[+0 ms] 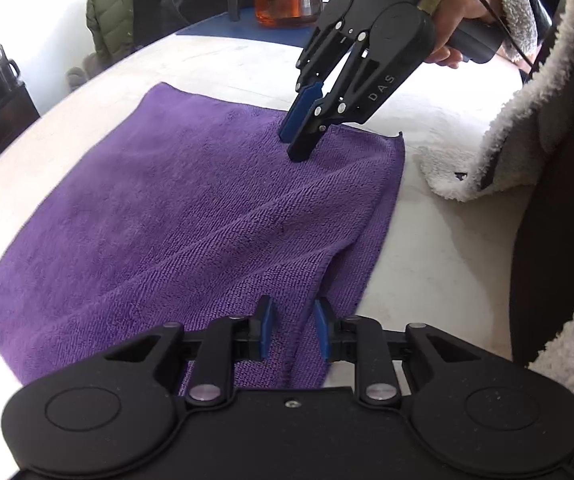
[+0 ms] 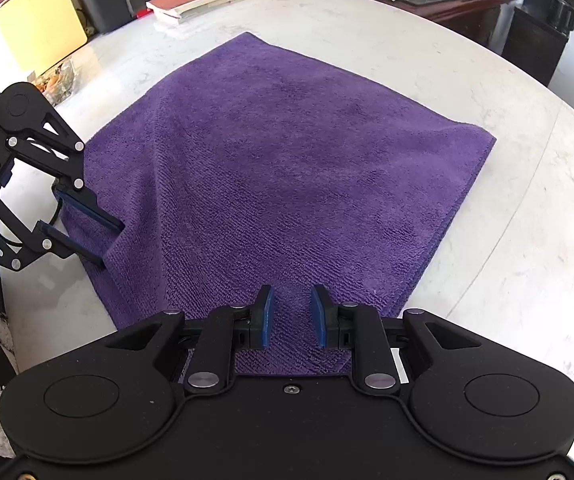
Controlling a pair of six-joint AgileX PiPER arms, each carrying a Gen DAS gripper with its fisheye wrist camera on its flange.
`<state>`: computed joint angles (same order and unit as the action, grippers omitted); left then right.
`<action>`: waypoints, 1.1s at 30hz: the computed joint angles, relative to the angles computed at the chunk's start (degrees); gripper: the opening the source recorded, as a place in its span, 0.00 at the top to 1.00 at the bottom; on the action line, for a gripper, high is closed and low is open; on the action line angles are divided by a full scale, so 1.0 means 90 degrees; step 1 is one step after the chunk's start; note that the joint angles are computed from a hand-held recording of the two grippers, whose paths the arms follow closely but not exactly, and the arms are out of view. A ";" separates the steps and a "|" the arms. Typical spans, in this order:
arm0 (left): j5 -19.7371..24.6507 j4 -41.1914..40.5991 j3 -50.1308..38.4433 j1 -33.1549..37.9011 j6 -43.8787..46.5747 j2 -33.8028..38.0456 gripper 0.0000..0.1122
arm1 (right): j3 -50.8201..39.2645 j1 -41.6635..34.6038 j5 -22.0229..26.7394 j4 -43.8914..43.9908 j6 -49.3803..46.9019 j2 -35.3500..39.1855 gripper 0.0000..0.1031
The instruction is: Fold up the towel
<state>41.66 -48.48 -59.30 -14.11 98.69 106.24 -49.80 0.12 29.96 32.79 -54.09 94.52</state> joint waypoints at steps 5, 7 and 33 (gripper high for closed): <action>0.0502 0.0470 -0.0255 0.0092 -0.0418 0.0036 0.97 | -0.0048 -0.0038 0.0015 0.0000 -0.0004 0.0067 0.80; 0.0674 0.0588 -0.0316 0.0126 -0.0552 0.0055 0.97 | -0.0058 -0.0066 0.0041 -0.0002 -0.0055 0.0067 0.80; 0.0034 0.0209 0.0875 0.1132 -0.1432 -0.1081 0.96 | -0.0147 -0.0139 0.0001 -0.0041 -0.0041 0.0091 0.80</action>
<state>41.96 -46.59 -51.43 -3.92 85.80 96.51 -51.12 -1.13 29.96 32.42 -54.46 95.34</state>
